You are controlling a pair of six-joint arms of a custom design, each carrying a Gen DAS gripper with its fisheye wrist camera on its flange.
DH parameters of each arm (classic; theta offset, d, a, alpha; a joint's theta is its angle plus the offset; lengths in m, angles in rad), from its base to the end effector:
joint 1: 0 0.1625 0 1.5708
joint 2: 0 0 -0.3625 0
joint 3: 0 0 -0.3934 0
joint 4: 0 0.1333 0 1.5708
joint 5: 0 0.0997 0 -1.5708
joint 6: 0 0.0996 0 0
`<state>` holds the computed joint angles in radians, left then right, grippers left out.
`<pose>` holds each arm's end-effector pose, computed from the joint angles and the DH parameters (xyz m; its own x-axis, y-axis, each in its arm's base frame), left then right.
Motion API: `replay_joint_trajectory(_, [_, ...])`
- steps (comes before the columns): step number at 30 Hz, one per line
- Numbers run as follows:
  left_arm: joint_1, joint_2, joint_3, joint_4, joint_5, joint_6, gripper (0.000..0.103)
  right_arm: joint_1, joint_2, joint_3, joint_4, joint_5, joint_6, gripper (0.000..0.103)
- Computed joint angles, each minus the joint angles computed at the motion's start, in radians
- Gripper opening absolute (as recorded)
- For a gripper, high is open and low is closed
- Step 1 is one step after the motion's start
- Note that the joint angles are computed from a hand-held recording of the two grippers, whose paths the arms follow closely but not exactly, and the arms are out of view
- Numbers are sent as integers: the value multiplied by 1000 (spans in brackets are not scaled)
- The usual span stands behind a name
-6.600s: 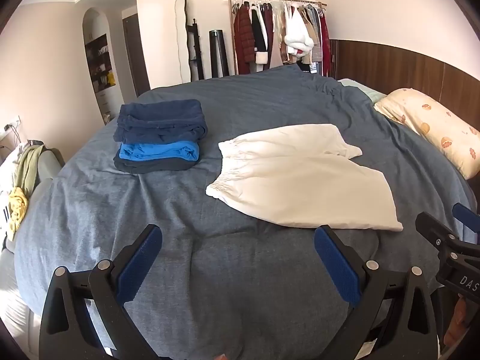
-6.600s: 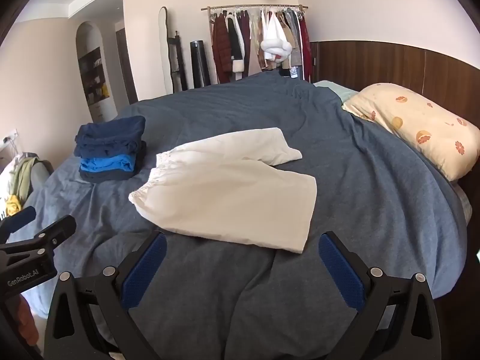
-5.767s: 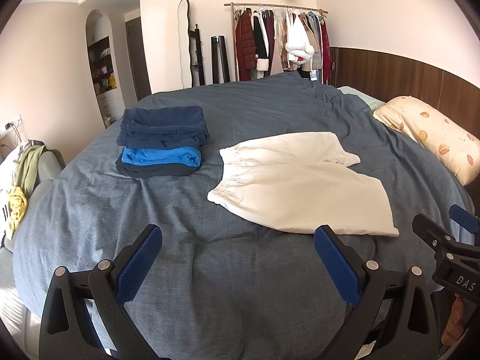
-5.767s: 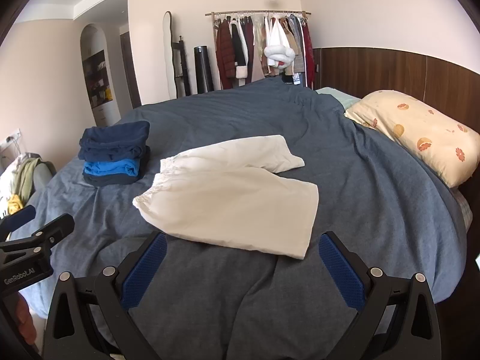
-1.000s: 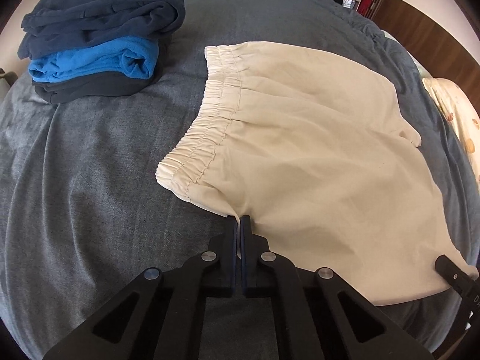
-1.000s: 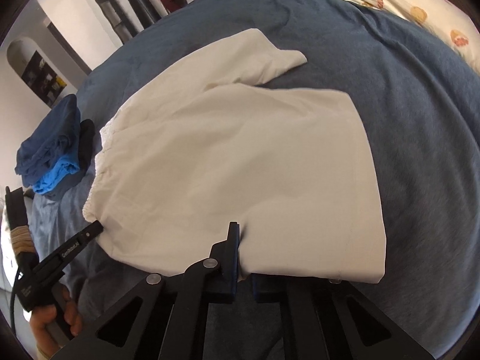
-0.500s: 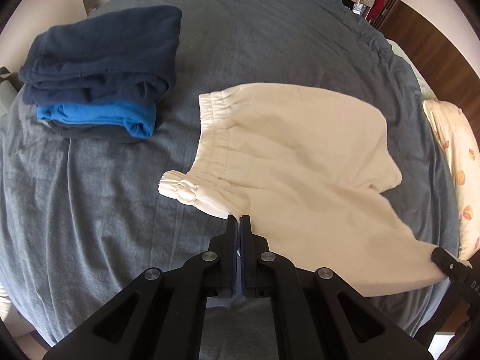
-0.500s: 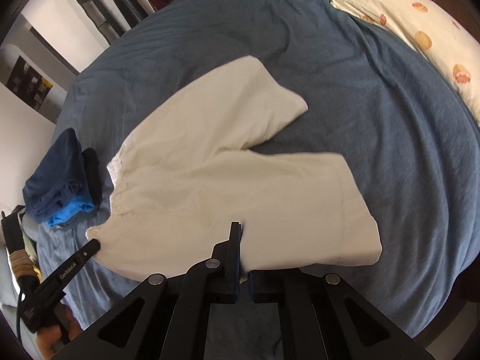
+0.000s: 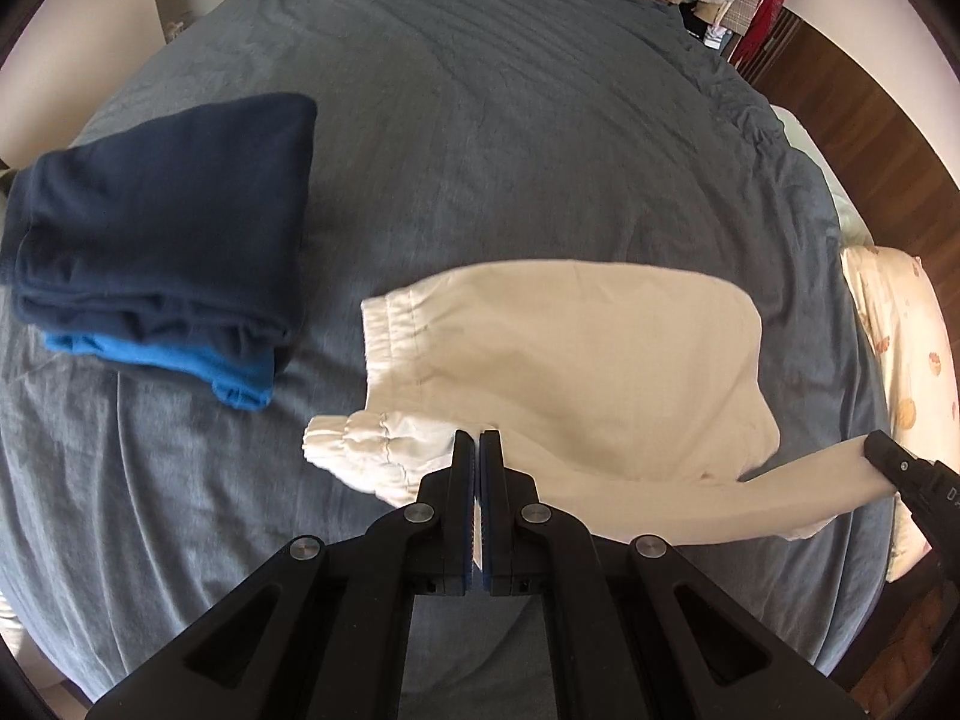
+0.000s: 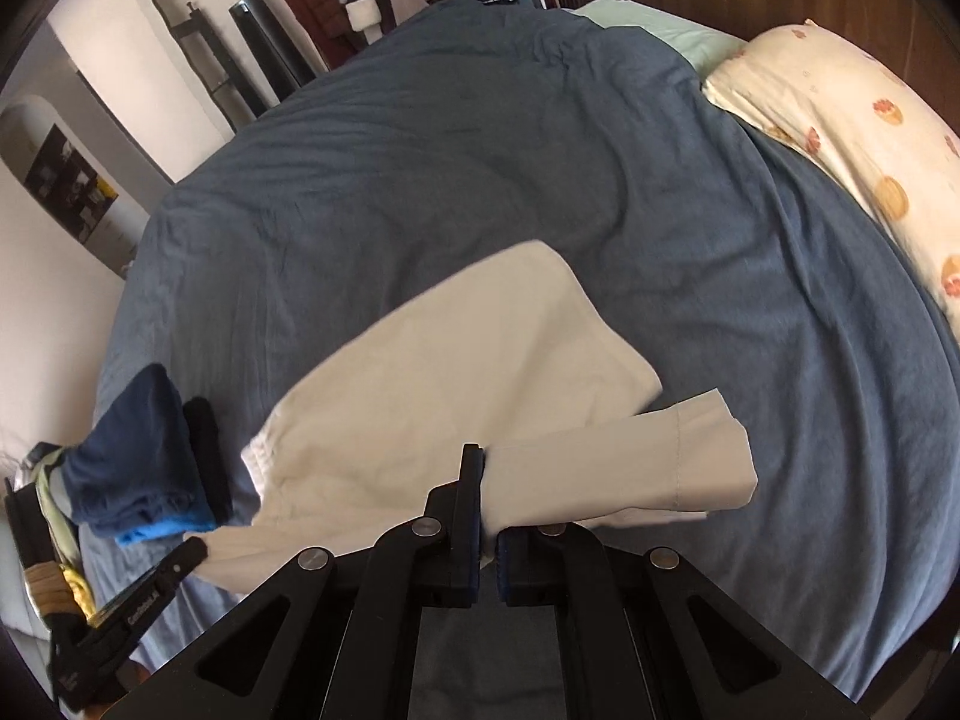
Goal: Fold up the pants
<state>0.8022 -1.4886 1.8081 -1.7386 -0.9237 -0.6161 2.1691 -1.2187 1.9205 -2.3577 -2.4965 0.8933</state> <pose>-0.2015 -0.4865 0.3066 -0.8135 0.0954 -0.5737 0.2660 0.9383 -0.2210 0.3428 -0.4076 0.1976 -0.7727 0.4644 0.4328 0.0651 0.7362 -0.6736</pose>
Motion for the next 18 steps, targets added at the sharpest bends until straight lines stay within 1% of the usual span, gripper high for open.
replay_joint_trajectory(7, [51, 121, -59, -128, 26, 94, 3, -98, 74, -71, -124, 24, -167, 4])
replay_joint_trajectory(9, [71, 159, -74, -160, 31, 119, 3, -134, 96, -87, -157, 41, -215, 4])
replay_joint_trajectory(12, [96, 202, -90, -196, 36, 145, 3, -185, 131, -121, -182, 72, -257, 4])
replay_joint_trajectory(14, [112, 228, -96, -225, 42, 163, 3, -218, 160, -141, -214, 91, -303, 4])
replay_joint_trajectory(18, [136, 267, -109, -264, 56, 188, 3, -267, 223, -190, -253, 113, -369, 4])
